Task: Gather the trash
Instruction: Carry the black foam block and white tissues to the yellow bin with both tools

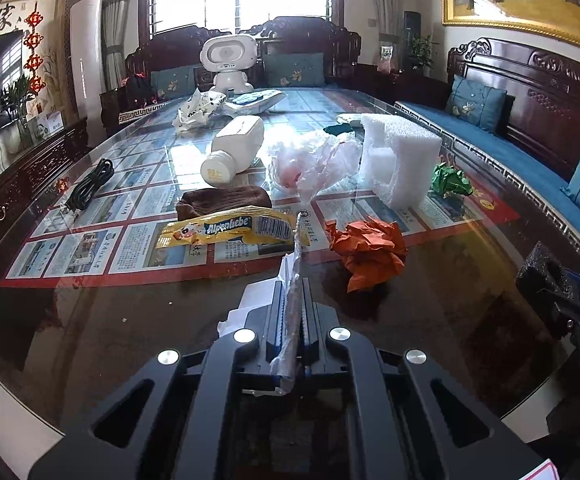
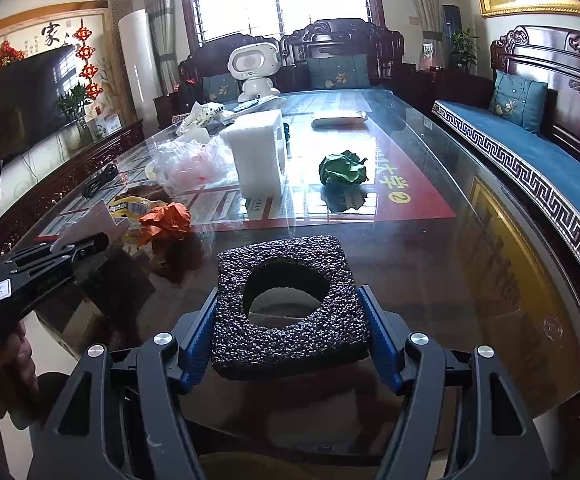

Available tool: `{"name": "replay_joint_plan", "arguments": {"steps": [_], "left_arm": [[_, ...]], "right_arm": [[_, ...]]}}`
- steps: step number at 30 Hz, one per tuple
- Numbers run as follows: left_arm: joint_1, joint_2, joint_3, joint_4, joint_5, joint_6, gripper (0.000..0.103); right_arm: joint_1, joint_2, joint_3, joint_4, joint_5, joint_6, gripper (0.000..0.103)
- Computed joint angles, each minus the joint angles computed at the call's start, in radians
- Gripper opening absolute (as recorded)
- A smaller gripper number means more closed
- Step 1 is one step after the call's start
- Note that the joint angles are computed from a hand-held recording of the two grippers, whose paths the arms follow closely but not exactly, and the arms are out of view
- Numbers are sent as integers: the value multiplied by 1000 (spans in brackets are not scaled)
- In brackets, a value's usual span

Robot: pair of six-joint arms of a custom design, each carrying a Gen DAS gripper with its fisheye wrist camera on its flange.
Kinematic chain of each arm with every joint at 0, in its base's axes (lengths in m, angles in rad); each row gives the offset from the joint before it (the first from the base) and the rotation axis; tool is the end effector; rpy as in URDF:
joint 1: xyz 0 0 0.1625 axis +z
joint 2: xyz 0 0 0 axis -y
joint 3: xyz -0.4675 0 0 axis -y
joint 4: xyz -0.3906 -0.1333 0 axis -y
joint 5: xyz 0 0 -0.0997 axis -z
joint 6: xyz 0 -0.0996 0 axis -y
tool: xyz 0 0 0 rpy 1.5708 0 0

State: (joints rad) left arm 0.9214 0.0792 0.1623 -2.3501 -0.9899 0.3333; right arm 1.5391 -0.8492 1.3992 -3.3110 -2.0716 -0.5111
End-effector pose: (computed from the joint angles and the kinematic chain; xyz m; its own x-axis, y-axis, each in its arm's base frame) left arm -0.4390 -0.8891 0.0117 -0.6199 0.4899 -0.6130 0.7642 0.5542 -0.3299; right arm 0.0614 -0.7623 0.3694 -0.7581 0.2313 0.6097 -0.4117 0.5554 -0.7226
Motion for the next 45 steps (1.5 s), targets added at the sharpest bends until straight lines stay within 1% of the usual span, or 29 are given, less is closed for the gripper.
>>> {"name": "replay_joint_plan", "arguments": {"steps": [5,8,11,17,23,26,30,34,36,40,42,43,45], "left_arm": [[-2,-118,232,-136,-28,-3,7],[-5,-176,339,-190,-50,4,7],[-13,-250,482,-273,-81,16,7],[-26,-374,725,-390,-137,25,7],[-38,-486,947,-470,-212,35,7],[-38,-536,1049,-491,-252,37,7],[-35,-597,1180,-508,-289,49,7],[-30,-638,1274,-493,-312,64,7],[-27,-651,1317,-482,-323,64,7],[-15,-657,1363,-442,-331,51,7],[-10,-660,1375,-422,-339,41,7],[-10,-660,1380,-419,-340,41,7],[-7,-659,1385,-406,-343,42,7]], "right_arm": [[17,-10,26,-23,-10,-15,64],[32,-18,51,-51,-22,-26,64],[51,-26,86,-90,-40,-43,64],[92,-45,167,-176,-76,-77,64],[127,-65,273,-266,-107,-95,64],[138,-79,327,-277,-119,-90,64],[146,-89,410,-281,-156,-74,64],[140,-86,470,-287,-187,-38,64],[132,-84,495,-281,-199,-5,64],[124,-75,522,-263,-224,35,66],[122,-73,529,-257,-233,55,71],[121,-70,530,-263,-239,64,82],[122,-64,537,-298,-249,49,84]]}}
